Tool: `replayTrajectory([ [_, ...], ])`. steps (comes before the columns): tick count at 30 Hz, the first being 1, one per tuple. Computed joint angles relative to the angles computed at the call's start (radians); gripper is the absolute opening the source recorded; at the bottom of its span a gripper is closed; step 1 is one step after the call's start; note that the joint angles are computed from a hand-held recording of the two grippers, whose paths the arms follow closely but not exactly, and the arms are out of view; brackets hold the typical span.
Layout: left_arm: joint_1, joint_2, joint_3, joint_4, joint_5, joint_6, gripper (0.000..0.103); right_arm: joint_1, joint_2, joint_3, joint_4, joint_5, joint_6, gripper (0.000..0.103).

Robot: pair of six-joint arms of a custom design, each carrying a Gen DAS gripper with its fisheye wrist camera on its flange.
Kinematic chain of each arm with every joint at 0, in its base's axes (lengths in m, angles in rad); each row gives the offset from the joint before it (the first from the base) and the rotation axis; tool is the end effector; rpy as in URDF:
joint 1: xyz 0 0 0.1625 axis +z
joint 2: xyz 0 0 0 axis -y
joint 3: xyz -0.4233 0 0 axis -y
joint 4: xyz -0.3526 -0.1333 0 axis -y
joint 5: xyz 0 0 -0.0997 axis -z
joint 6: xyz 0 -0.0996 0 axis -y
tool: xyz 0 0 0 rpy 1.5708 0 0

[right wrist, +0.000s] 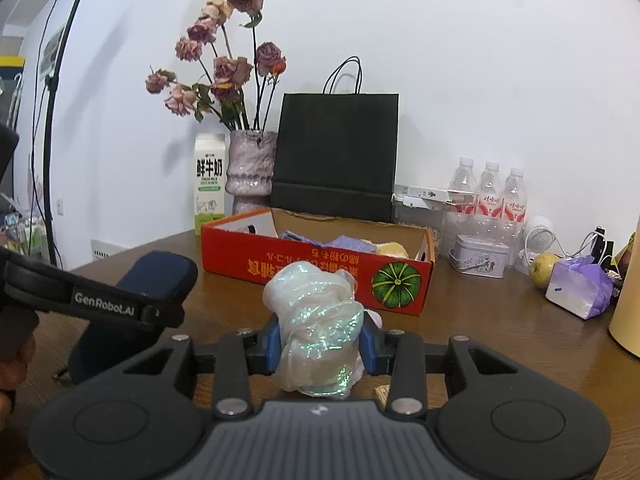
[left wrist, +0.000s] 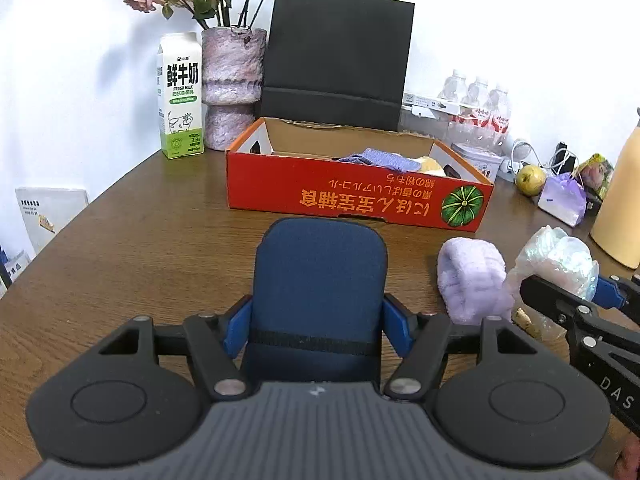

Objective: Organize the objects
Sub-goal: 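Carry the navy case and iridescent bag over the cardboard box with both tools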

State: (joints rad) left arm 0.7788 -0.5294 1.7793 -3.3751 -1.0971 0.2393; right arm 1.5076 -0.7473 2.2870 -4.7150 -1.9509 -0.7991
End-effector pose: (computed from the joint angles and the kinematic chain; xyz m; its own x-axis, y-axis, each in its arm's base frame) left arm -0.3072 -0.5543 0.0188 -0.6299 0.5930 -0.5016 0.7766 0.4700 -0.4195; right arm 0.0702 -0.4158 0.2005 -0.6284 0.3231 0.7076 -0.6489 0.2838 -0.7059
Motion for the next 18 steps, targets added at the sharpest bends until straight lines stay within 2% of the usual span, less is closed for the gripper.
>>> replayTrajectory([
  [11,-0.034,0.016,-0.01,-0.077,0.064,-0.061,0.066,-0.001,-0.015,0.002,-0.026,0.022,0.031,0.037],
  [18,-0.043,0.015,-0.019,-0.076,0.067,-0.069,0.066,-0.002,-0.041,-0.01,0.043,0.023,0.029,0.037],
])
